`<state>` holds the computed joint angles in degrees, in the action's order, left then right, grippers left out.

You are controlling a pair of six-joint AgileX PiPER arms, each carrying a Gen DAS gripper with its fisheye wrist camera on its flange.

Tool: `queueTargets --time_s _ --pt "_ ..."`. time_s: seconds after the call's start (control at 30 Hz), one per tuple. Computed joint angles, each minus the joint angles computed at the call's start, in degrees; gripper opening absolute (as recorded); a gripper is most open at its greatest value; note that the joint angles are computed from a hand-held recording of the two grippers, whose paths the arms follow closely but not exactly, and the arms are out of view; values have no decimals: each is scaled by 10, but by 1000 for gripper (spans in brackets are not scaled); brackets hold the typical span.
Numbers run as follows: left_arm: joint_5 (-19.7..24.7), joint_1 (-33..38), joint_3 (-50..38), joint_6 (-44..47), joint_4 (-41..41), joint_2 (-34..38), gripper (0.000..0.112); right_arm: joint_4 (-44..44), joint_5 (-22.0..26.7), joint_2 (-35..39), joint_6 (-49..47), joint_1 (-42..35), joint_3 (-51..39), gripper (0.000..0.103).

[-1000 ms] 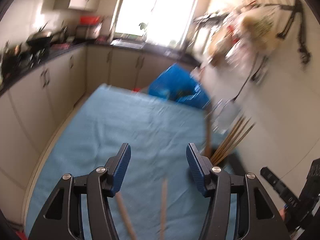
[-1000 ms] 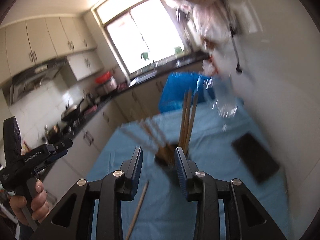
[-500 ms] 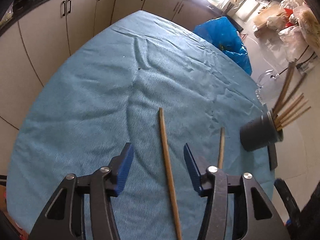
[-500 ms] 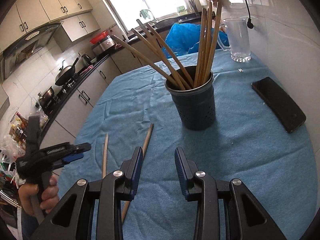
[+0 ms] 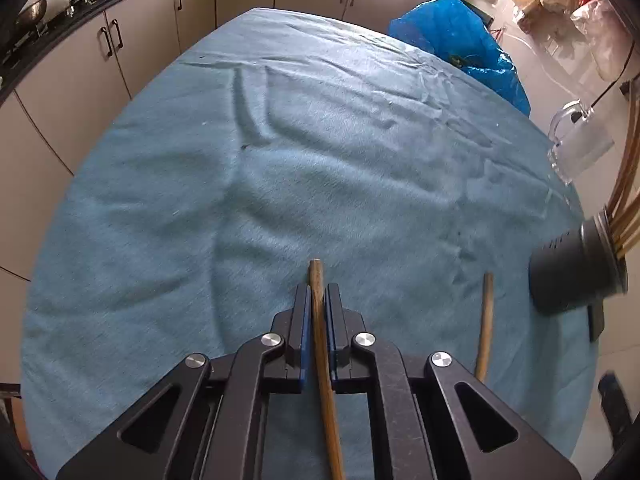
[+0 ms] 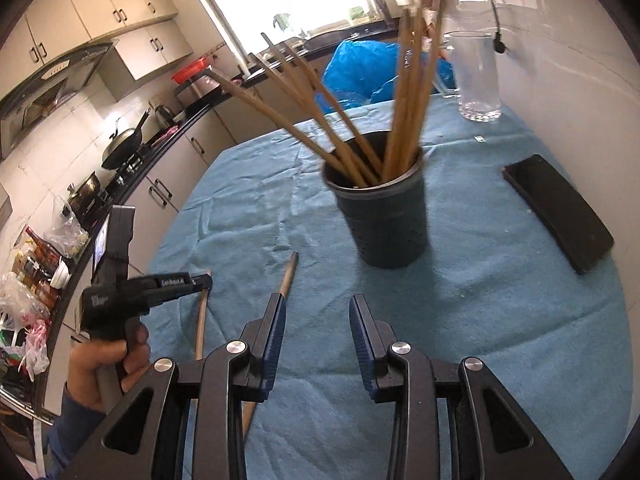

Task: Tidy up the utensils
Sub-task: 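Close the right gripper on a chopstick while the left gripper closes on another, then lift both held chopsticks upright and carry them toward the black cup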

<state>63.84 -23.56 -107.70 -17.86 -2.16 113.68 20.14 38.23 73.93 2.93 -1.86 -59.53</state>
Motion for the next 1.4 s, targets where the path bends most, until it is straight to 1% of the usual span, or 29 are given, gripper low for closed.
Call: queueTargets --time_s 0.1,0.17,0.27,0.33,0.4,0.47,0.5,0.63,0.67,0.7,0.73,0.77,0.83,0.9,1.07,1.1,1.13,1.2,1.27,1.3,1.4 --pt "-32 23 84 27 -18 -54 7 -32 -1 42 29 36 -35 36" --pt "-44 33 120 33 -19 -80 7 -47 1 71 42 56 -57 36" --pt "-61 55 169 50 -35 -113 7 -97 17 139 101 90 -113 36" --pt "-65 62 179 59 -41 -120 7 -116 28 179 126 101 -147 36" --pt "-70 63 183 63 -44 -123 7 -158 51 224 169 115 -193 36" --pt "-74 59 183 62 -37 -121 7 -159 67 257 176 115 -224 36" --pt "-75 57 183 61 -34 -121 7 -180 84 281 197 121 -250 36" --pt "-80 52 179 58 -25 -117 7 -227 123 339 239 135 -311 29" --pt "-81 51 178 57 -22 -116 7 -254 119 342 258 143 -314 24" --pt "-80 48 174 54 -16 -113 7 -266 138 355 261 149 -334 22" --pt "-81 44 170 52 -9 -110 7 -281 147 359 267 155 -342 10" --pt "-85 41 168 52 -6 -107 6 -290 158 364 268 160 -351 9" --pt "-91 43 164 61 -17 -104 6 -260 151 361 243 156 -349 8" --pt "-96 50 165 80 -43 -108 6 -252 134 343 238 157 -328 8" --pt "-127 52 181 81 -60 -170 6 -205 48 240 210 150 -237 8" --pt "-133 51 182 77 -58 -184 6 -205 24 206 210 151 -212 8" --pt "-137 48 183 71 -53 -197 6 -207 13 191 211 153 -202 8" --pt "-146 41 187 52 -37 -224 6 -218 -20 130 220 159 -161 8" --pt "-157 29 193 29 -16 -257 6 -225 -48 88 229 165 -135 8" --pt "-160 24 195 18 -4 -270 6 -242 -61 66 245 172 -121 8" --pt "-163 5 199 -6 25 -298 6 -289 -82 13 287 187 -90 8"
